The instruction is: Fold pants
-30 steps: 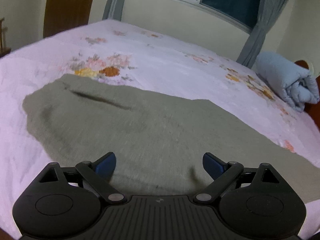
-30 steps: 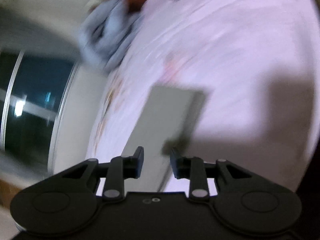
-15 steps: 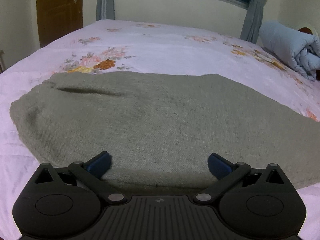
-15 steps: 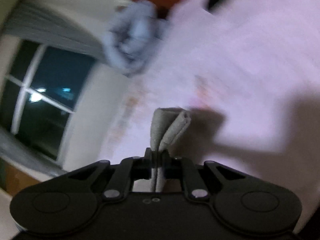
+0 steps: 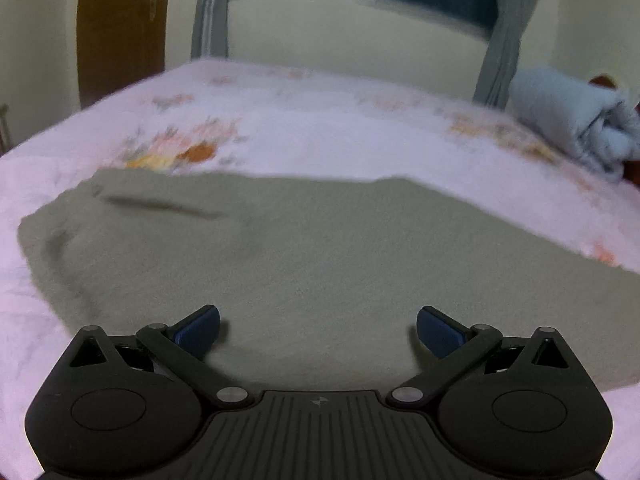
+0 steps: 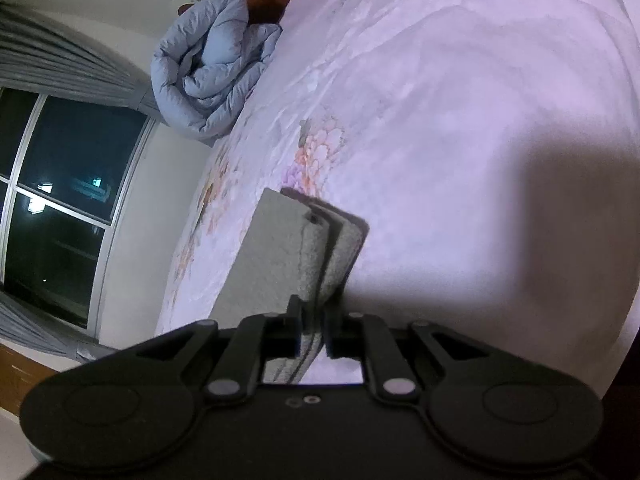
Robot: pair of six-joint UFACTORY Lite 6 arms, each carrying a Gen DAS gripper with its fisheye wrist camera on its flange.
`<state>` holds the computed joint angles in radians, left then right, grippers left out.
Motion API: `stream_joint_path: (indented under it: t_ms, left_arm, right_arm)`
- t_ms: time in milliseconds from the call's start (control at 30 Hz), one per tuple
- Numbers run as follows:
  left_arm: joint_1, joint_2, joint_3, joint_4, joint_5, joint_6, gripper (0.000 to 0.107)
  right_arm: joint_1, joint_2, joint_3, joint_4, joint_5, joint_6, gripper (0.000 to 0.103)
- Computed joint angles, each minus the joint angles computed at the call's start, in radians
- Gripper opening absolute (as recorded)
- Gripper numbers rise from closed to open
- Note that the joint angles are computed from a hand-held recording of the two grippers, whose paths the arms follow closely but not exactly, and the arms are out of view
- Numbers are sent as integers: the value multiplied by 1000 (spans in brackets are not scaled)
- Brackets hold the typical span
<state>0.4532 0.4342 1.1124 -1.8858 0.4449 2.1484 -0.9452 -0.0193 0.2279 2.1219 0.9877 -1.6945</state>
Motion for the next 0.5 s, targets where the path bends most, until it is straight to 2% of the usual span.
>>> stream_joint_path:
  t_ms: [67,133,167,200,267,333,433,500]
  left_arm:
    - [-70,54,30,-42,-106,25,103]
    - [-97,59,64,66,-161,-90,103]
    - [-84,59,79,133,-143,-176,103]
    - [-61,54,85,162,-112,-221,103]
    - [0,44,94,123,-83,-208,103]
    - [57,53,126,89,-86,-164,103]
    - [140,103,221,55,-120,-123,103]
    - [182,153,297,71,-149,-147,103]
  right_arm:
    - [-9,2,-14,10,20,-12,2]
    - [-32,0,-18,-21,27,-2,7]
    - [-29,-26,-23,-23,15,20,9]
    - [-33,-85,-35,-25,-18,42,15]
    - [-81,-255,-90,-97,-52,68,16]
    - [-65,-342,-76,-178,-57,120,16]
    - [207,-392,20,-119,-216,157,16]
    - [416,-315,140,-68,-282,104,18]
